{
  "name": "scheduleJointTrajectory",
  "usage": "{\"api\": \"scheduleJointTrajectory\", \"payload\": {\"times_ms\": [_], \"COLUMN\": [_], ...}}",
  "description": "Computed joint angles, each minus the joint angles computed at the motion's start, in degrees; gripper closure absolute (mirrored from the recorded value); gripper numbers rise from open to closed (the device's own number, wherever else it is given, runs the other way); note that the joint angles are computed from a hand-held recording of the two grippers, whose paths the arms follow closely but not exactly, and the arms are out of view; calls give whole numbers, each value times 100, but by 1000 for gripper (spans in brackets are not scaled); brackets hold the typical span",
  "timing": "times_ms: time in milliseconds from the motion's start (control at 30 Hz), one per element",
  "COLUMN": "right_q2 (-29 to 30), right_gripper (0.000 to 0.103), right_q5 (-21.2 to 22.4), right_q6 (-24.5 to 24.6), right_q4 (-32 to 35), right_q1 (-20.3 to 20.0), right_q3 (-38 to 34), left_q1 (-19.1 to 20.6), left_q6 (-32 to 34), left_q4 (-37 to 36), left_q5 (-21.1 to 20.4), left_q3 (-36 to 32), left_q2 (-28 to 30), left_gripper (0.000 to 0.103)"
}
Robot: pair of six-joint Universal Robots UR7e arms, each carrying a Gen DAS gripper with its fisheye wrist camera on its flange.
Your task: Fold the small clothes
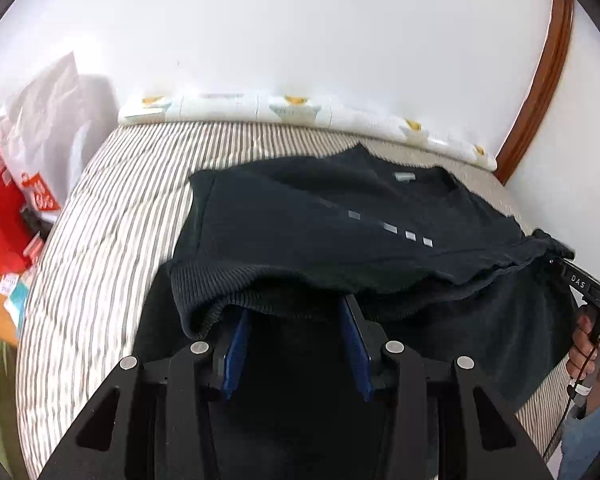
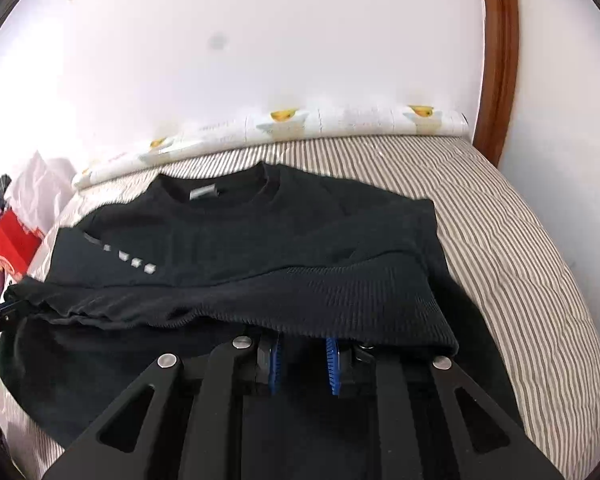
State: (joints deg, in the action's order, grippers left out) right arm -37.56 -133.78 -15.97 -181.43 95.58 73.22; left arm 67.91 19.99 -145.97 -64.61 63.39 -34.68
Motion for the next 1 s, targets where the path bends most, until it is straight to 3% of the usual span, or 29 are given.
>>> {"api": "scheduleJointTrajectory", "payload": {"times_ms": [167, 300, 433, 533, 567, 733, 900, 933, 967, 1000], "right_q2": [248, 517, 593, 438, 413, 529, 790, 824, 834, 851], "right_gripper": [84, 83, 72, 45, 44, 44, 48, 57, 67, 70], "right_q5": [16, -356, -651, -419, -341, -158, -225, -227, -158, -160], "right_q6": [-95, -250, -74, 175, 203, 329, 452, 494, 483, 419], "right_q4": [180, 389, 687, 995, 1044, 1646, 2242, 2308, 2310, 2251], "right_q1": [-65, -101, -185, -282, -304, -403, -465, -477, -490, -488], "right_q3": [-629, -1177, -1487, -1412, -1400, -1746, -2235, -2289, -2292, -2290], "left_q1": [33, 45, 25, 66, 85, 231, 405, 427, 443, 446], "left_q6": [-111, -129, 6, 50, 60, -98, -497, -525, -544, -543], "left_q4": [307, 374, 142, 157, 203, 878, 1600, 1677, 1735, 1706], "left_q5": [-72, -158, -109, -63, 4, 259, 215, 171, 114, 80], "left_q3": [-816, -1257, -1284, -1314, -1363, -1839, -2487, -2534, -2553, -2495], "left_q2": [438, 674, 677, 649, 666, 851, 1131, 1150, 1159, 1135], "left_gripper": [61, 61, 54, 52, 52, 52, 52, 59, 75, 81]}}
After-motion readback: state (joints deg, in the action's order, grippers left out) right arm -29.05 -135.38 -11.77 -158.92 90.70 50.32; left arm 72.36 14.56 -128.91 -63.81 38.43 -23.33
